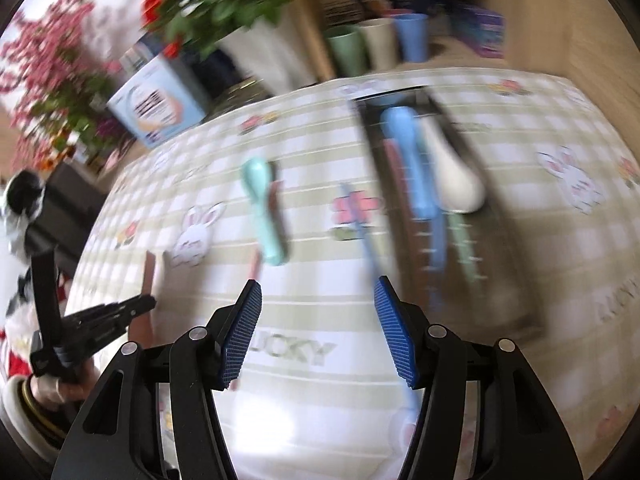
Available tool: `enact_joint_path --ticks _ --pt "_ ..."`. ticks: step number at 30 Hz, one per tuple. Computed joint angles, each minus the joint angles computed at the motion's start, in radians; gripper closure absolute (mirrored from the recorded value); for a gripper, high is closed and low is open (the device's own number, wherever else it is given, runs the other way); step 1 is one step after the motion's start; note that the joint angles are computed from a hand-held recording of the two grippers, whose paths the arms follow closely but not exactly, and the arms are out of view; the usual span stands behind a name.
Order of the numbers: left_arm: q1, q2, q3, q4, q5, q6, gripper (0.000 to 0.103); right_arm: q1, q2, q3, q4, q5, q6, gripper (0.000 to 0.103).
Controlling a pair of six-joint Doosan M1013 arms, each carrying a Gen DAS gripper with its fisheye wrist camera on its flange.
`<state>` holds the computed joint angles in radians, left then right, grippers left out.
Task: Organize utensils
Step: 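Lift the pink spoon with the left tool while the right tool moves toward the pink chopstick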
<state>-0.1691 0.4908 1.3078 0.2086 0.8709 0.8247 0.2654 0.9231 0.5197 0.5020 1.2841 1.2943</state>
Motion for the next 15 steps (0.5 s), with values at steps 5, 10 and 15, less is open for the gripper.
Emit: enact_joint_path --ticks 5,10,15 --pt "0.005 -0.019 0.030 0.018 -0.023 -0.034 0.096 0.042 0.066 -0.090 -0.003 0.104 -0.010 0.062" --pt "0.011 -0.035 0.059 0.032 -0.049 -0.062 0.096 0.066 0.143 -0.217 -0.031 0.174 0.058 0.073" --pt "0.016 -0.043 0.078 0.031 -0.075 -0.067 0.096 0.085 0.219 -0.363 -0.093 0.212 0.114 0.079"
